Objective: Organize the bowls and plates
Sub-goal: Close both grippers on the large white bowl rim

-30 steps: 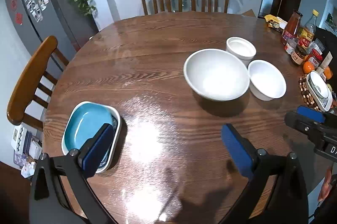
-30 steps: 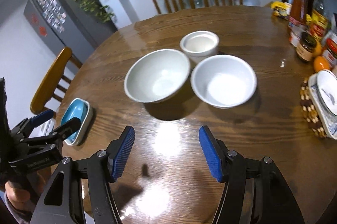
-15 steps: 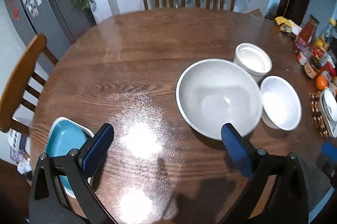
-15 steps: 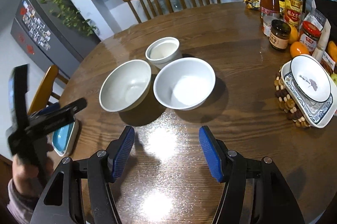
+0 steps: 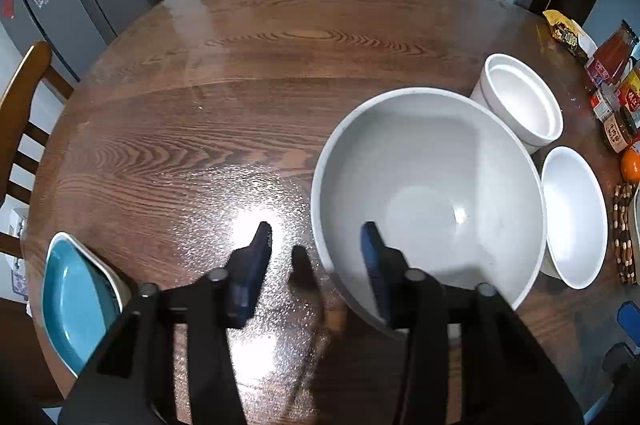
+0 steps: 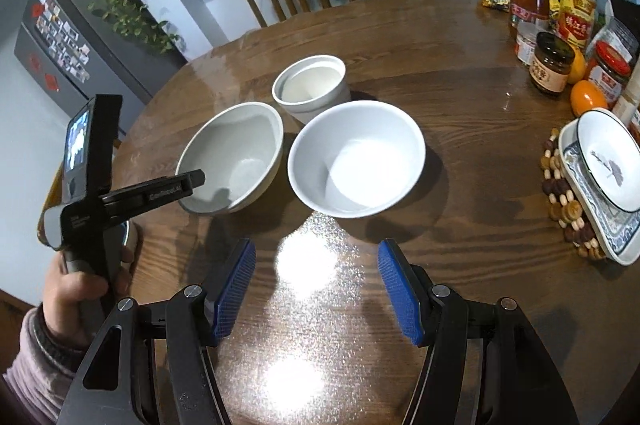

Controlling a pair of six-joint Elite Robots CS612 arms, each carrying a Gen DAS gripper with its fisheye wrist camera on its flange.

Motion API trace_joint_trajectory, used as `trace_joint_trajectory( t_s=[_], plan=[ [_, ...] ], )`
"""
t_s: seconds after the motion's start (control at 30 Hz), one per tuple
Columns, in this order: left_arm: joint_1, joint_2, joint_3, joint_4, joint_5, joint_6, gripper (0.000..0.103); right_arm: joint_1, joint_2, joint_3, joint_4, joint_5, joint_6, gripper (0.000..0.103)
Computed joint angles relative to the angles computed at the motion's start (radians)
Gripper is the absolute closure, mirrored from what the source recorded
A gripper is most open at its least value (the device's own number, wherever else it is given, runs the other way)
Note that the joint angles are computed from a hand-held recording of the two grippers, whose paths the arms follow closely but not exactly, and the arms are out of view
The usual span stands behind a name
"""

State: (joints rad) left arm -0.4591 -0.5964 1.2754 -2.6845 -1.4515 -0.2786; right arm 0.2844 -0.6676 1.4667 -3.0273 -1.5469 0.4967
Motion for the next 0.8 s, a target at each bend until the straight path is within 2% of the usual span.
trace_joint_trajectory(
  t_s=[0.07, 0.1, 0.17, 0.33, 0.53, 0.8],
  plan=[
    [0.001, 0.003, -0.005, 0.006, -0.014, 0.008, 0.074, -0.001, 0.005, -0.01, 0.012, 0.004, -0.001, 0.039],
    [0.003, 0.003, -0.004, 0.001, -0.026, 0.016, 0.075, -0.002, 0.008, -0.015, 0.017, 0.007, -0.001, 0.039],
    [0.001, 0.003, -0.003, 0.003, -0.024, 0.04, 0.086, -0.001, 0.012, -0.023, 0.026, 0.008, 0.001, 0.039],
    [0.003, -0.018, 0.029, 0.005, -0.039, 0.083, 0.087, 0.0, 0.021, -0.039, 0.041, 0.024, -0.01, 0.039],
    [0.006, -0.065, 0.119, -0.02, -0.044, 0.155, 0.086, 0.005, 0.029, -0.057, 0.057, 0.046, -0.033, 0.039],
    [0.015, -0.117, 0.231, -0.063, -0.078, 0.172, 0.086, 0.029, 0.051, -0.102, 0.129, 0.061, -0.084, 0.039]
  ],
)
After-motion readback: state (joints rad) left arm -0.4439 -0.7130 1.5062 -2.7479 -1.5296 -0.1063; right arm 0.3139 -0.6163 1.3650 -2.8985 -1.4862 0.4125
